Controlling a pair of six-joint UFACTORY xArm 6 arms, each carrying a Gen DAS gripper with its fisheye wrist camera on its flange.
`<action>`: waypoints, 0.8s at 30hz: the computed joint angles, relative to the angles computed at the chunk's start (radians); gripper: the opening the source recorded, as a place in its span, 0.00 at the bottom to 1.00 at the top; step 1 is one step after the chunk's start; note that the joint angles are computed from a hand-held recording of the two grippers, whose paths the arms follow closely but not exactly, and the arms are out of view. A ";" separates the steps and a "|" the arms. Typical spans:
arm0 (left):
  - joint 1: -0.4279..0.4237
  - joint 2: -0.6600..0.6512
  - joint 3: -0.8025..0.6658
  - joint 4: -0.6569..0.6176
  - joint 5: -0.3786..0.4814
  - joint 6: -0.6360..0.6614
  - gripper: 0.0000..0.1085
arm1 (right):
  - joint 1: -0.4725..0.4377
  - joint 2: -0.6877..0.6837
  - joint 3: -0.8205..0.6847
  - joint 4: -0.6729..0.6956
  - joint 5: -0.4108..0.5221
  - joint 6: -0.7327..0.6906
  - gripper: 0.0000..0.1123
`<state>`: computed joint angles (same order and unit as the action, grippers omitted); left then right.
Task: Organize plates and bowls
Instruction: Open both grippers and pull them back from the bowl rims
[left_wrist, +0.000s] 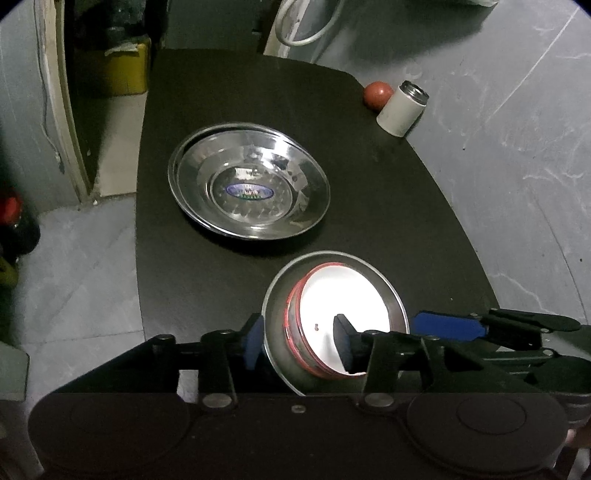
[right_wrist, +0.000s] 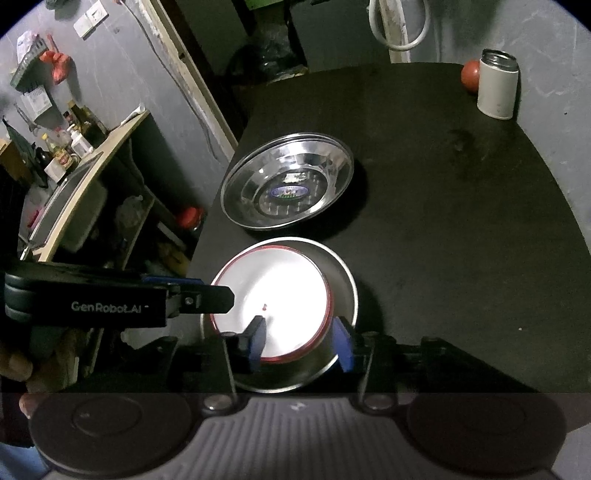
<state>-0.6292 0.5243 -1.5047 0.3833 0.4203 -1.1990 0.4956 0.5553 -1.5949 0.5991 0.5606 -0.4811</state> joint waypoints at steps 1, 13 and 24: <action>0.000 -0.003 0.001 0.015 0.001 -0.013 0.45 | 0.000 -0.003 0.005 0.003 -0.007 0.001 0.46; 0.006 -0.063 0.038 0.199 0.085 -0.235 0.84 | -0.007 -0.026 0.052 -0.009 -0.105 0.066 0.80; 0.025 -0.098 0.117 0.215 0.098 -0.322 0.94 | -0.023 -0.010 0.048 -0.124 -0.127 0.217 0.91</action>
